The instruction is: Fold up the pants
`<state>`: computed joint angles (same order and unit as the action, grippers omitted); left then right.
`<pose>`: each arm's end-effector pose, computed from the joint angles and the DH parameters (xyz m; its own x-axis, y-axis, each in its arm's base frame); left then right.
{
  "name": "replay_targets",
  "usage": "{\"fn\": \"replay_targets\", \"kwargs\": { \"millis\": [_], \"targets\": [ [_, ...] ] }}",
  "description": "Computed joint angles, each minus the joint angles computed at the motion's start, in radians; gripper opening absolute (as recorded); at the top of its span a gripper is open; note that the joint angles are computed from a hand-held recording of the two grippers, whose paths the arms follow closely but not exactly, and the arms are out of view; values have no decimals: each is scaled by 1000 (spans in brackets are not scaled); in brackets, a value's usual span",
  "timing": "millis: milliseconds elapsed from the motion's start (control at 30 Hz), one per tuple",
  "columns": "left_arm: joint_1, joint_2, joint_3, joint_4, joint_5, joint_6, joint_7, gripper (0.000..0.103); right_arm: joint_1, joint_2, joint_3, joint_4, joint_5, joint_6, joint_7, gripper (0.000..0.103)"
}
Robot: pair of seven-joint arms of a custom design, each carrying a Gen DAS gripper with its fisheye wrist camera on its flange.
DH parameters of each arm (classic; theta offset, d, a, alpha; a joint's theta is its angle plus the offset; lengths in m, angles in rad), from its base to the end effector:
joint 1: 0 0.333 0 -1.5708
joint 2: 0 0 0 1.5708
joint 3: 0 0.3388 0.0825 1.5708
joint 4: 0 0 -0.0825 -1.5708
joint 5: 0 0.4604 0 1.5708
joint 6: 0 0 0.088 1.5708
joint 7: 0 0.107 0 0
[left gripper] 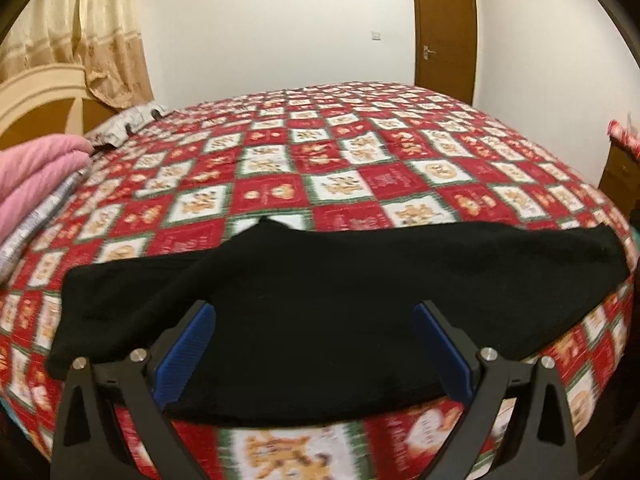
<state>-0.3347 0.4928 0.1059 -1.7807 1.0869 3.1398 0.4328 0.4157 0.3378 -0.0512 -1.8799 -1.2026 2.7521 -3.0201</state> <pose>0.7058 -0.2531 0.3177 -0.2057 -0.9785 -0.0120 -0.6286 0.1415 -0.7647 0.6598 0.2949 0.3452 -0.2374 -0.9648 -0.1132 -0.6251 0.2409 -0.7425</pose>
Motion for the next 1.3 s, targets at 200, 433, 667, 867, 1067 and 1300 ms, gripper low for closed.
{"fn": "replay_targets", "kwargs": {
  "millis": [200,433,667,867,1067,1300],
  "targets": [
    [121,64,-215,48,-202,-87,283,101,-57,263,127,294,311,136,-388,16],
    [63,91,-191,32,-269,-72,391,102,-128,432,300,449,580,37,-755,16],
    [42,89,-163,18,-308,-37,416,103,-178,341,328,313,726,125,-867,17],
    [44,99,-168,32,-324,-46,429,103,-130,376,263,406,754,144,-967,17],
    [40,98,-166,32,-334,-52,434,103,-61,477,220,570,791,-8,-1119,18],
    [45,97,-171,30,-341,-52,444,103,-54,461,212,534,864,30,-1235,49]
  ]
}}
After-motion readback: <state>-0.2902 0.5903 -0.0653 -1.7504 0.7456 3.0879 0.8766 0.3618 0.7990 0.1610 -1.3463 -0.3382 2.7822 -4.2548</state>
